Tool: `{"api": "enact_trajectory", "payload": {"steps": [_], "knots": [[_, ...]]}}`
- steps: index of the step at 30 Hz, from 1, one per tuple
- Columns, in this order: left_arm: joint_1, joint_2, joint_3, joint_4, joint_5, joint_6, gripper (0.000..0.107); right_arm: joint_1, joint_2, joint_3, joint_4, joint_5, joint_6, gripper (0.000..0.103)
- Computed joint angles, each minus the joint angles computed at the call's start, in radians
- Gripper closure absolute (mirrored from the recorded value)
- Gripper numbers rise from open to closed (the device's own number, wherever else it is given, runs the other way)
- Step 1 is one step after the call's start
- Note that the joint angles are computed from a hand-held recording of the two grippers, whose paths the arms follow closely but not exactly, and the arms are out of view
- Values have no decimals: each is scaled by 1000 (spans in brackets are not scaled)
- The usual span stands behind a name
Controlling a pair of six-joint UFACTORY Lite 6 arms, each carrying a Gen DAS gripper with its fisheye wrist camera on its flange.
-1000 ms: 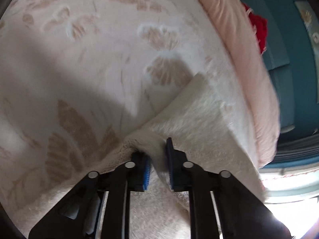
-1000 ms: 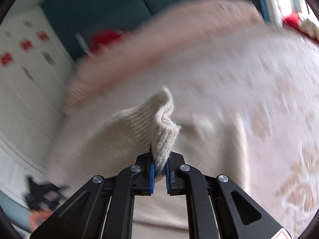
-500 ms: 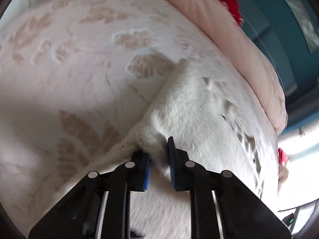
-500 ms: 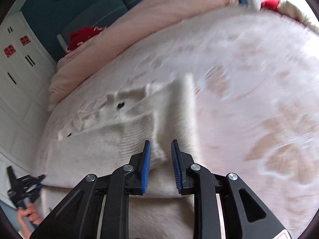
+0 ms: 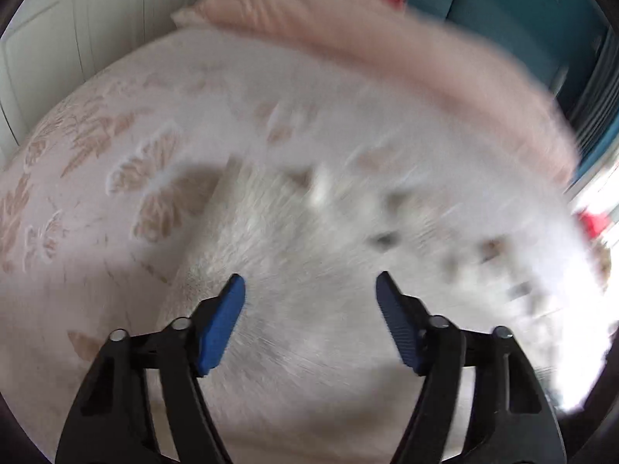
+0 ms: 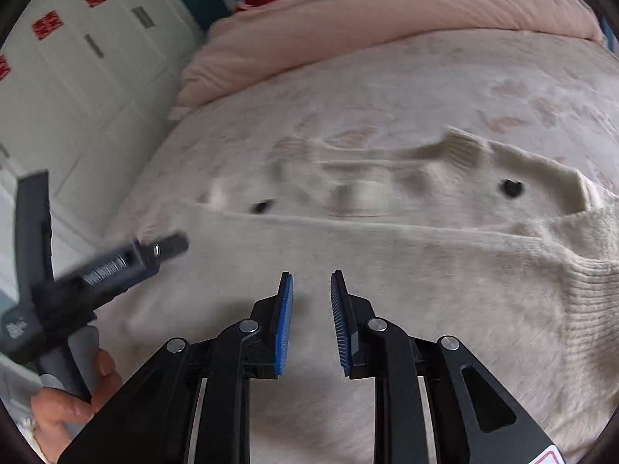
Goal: Fold small clothes
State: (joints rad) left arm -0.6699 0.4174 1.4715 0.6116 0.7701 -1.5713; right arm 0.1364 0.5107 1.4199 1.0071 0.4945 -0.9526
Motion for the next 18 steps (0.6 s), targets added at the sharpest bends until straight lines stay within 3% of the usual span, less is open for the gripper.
{"api": "enact_trajectory", "payload": {"steps": [2,4,6,8,9,11,12,14,15,16,17,18], "knots": [[44,14,-61,8,-31,-1,52,-103,46,3,37,-20,-59,103],[64,-94,-237,150,-151,-136,59,-295,84,-5,183,59,-185,103],[70,-119,-283,198,-190,-164,59,-417,89,-8,220,156,-210,103],[55,-103,-270,226,-169,-179,59,-449,-15,-82,179,151,-212,103],[48,-100,-277,247,-173,-211,59,-462,-74,-142,220,182,-275,98],[35,-193,-373,305,-230,-327,56,-468,-163,-250,226,118,-410,92],[16,-235,-405,310,-229,-359,55,-472,-146,-266,166,79,-425,96],[-16,-363,-501,275,-226,-359,52,-540,-190,-312,157,127,-432,97],[-39,-441,-562,247,-221,-343,50,-601,-268,-367,128,164,-414,89],[-66,-520,-621,216,-203,-323,48,-658,-343,-427,106,181,-416,73],[-115,-624,-692,152,-144,-290,38,-758,-443,-499,76,238,-438,67],[-167,-716,-754,118,-94,-298,34,-863,-500,-554,63,316,-503,56]]}}
